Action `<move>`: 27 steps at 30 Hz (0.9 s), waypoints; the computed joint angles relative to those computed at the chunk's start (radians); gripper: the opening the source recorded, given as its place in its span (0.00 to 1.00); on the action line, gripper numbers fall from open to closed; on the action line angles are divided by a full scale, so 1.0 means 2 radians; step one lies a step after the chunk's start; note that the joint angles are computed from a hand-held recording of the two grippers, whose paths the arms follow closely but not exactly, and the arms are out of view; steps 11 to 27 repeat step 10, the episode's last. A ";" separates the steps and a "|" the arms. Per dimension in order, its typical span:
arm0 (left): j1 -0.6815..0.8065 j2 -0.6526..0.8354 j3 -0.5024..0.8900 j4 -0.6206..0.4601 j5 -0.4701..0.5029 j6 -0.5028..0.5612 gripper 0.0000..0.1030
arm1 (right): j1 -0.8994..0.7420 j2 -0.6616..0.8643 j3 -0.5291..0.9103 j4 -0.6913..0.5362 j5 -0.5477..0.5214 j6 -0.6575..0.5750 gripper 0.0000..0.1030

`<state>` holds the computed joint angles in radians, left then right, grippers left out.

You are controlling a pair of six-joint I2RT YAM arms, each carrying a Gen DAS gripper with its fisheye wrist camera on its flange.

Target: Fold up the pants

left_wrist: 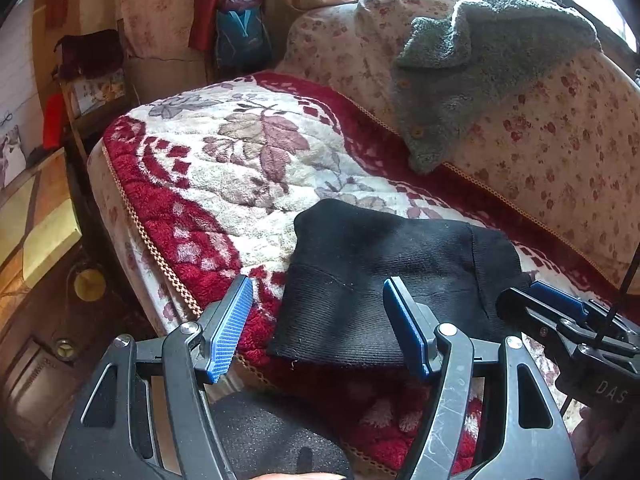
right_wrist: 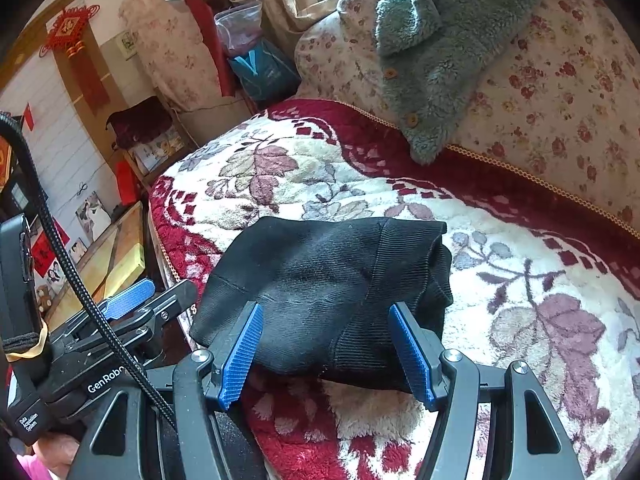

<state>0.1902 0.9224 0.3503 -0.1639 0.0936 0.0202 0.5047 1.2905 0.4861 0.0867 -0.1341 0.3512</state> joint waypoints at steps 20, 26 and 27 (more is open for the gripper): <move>-0.043 -0.047 -0.005 -0.020 -0.026 -0.014 0.66 | -0.018 -0.012 -0.011 0.001 -0.021 0.000 0.61; -0.043 -0.047 -0.005 -0.020 -0.026 -0.014 0.66 | -0.018 -0.012 -0.011 0.001 -0.021 0.000 0.61; -0.043 -0.047 -0.005 -0.020 -0.026 -0.014 0.66 | -0.018 -0.012 -0.011 0.001 -0.021 0.000 0.61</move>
